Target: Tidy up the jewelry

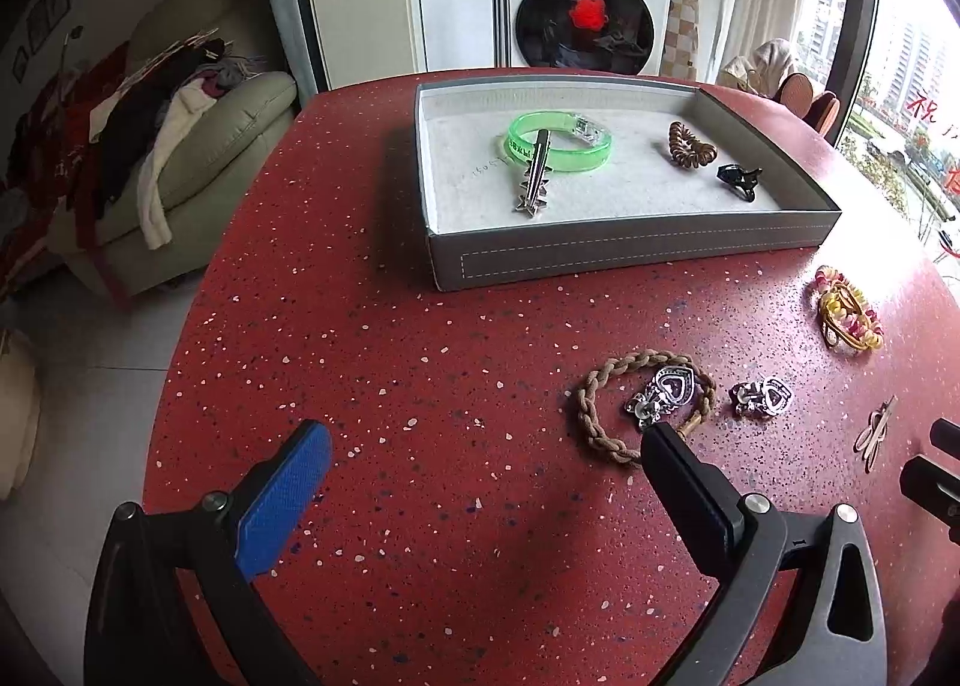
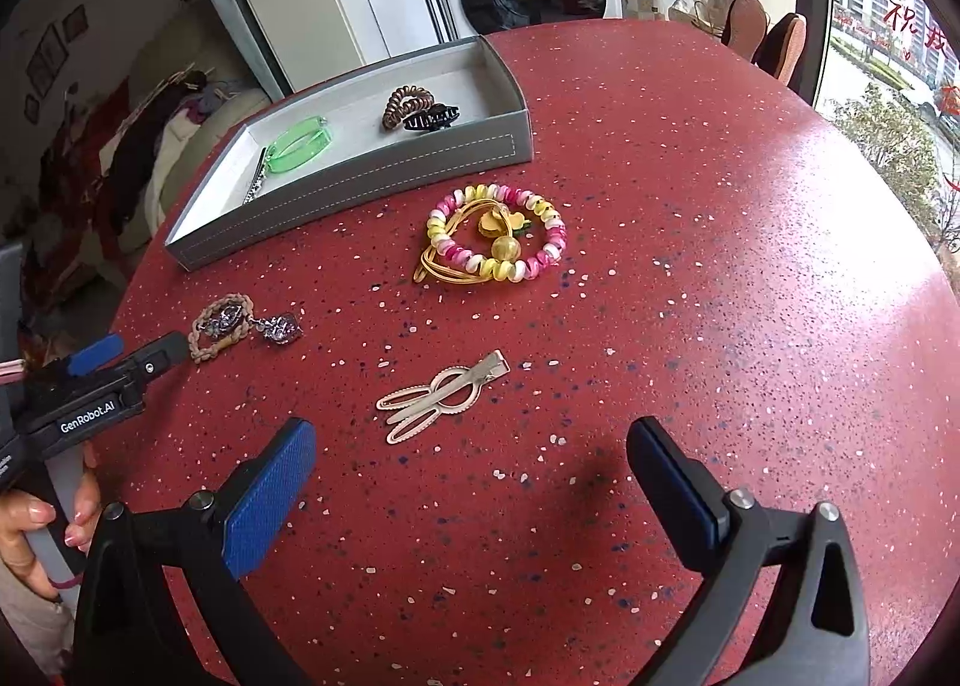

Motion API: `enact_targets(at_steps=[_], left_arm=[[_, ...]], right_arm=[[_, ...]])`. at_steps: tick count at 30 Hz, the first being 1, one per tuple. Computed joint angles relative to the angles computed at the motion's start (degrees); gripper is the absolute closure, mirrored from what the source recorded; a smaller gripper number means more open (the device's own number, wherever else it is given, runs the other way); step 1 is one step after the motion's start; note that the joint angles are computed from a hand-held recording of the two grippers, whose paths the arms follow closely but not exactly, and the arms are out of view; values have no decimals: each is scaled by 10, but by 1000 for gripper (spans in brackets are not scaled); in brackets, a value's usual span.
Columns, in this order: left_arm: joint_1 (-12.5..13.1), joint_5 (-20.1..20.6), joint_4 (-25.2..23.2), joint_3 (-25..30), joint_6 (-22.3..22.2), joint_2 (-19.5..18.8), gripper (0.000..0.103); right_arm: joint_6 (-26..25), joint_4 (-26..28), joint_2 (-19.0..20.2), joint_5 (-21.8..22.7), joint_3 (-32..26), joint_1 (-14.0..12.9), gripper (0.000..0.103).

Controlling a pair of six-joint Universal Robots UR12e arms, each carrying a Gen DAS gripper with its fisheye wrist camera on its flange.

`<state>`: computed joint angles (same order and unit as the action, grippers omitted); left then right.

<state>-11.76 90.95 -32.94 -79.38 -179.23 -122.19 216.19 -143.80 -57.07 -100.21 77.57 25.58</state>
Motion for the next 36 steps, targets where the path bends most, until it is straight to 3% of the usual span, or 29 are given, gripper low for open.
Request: enact_targets(at_steps=[6, 15, 17, 21, 23, 27, 30, 31, 32, 36], left_arm=[[-1, 8, -17, 9, -4, -5, 0], [-2, -5, -27, 23, 1, -13, 0], [-3, -11, -45, 31, 4, -17, 9], [-6, -15, -38, 30, 5, -18, 12], [-8, -12, -32, 29, 15, -17, 18], [-11, -12, -29, 28, 35, -16, 26], [-12, -17, -34, 29, 43, -15, 28], [-12, -18, -35, 29, 46, -15, 28], [-13, -20, -36, 29, 50, -14, 32], [-15, -33, -39, 30, 68, -13, 51]], right_arm=[[12, 8, 5, -7, -9, 2, 3], [46, 57, 27, -30, -53, 7, 28], [35, 76, 36, -47, -71, 12, 32], [-5, 109, 51, -87, -97, 22, 40], [-24, 108, 53, -98, -98, 25, 53], [-54, 94, 52, -87, -94, 25, 72], [-60, 73, 47, -74, -83, 23, 76], [-60, 60, 43, -64, -75, 21, 90], [-57, 53, 40, -57, -68, 19, 94], [-45, 24, 29, -36, -45, 13, 94]])
